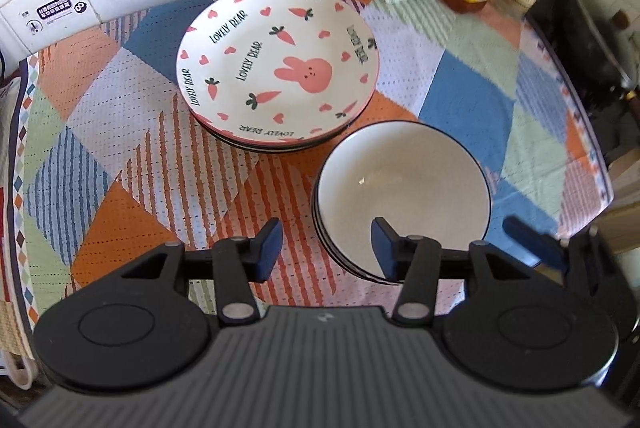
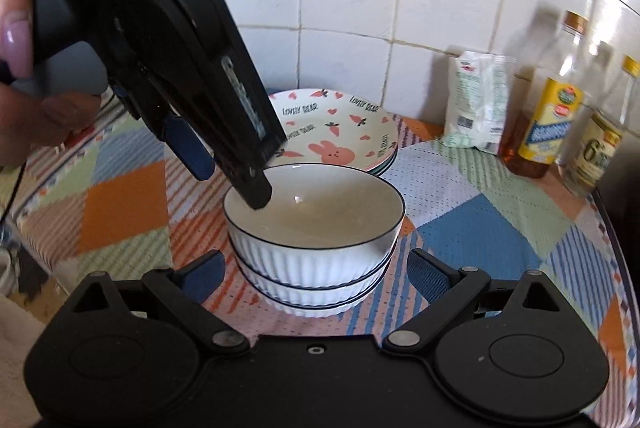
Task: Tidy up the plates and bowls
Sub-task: 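Lower the bowl into the stack and open the left tool, then close the left tool on the rim of the three-bowl stack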
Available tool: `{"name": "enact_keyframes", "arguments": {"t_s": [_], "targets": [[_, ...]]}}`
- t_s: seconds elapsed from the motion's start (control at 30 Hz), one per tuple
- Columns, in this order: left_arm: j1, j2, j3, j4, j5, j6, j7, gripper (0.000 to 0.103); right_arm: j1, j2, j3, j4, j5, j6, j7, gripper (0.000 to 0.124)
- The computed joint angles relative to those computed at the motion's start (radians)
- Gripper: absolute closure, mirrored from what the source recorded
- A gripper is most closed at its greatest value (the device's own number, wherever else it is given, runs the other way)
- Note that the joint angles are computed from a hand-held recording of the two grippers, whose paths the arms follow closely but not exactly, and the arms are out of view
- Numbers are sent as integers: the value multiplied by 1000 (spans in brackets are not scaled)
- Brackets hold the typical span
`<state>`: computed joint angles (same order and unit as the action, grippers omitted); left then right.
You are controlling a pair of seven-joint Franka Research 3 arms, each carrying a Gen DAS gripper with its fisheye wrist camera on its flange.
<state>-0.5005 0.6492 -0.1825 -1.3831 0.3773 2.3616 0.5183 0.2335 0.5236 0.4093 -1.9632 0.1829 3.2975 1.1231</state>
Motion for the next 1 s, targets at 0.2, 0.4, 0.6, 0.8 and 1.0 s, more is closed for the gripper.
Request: {"name": "enact_keyframes", "arguments": {"t_s": [0.2,0.4,0.6,0.8,1.0], "targets": [[39,-57,-15,-110,-3,85,58,50,342,-24,-292,-93,176,272,-18,25],[69,-85,-35,-181,-44,155,104,49,465,-1,-379,-65,390,295,-57,25],[58,-109,-24,-230,-28,198,95,45,528,17,-435,-22,594,221,-127,25],[48,-119,-7,-255,-7,235,43,39,400,-2,-338,-47,430,112,34,24],[31,-104,35,-298,58,404,-54,35,362,54,-305,21,431,28,22,24]]}}
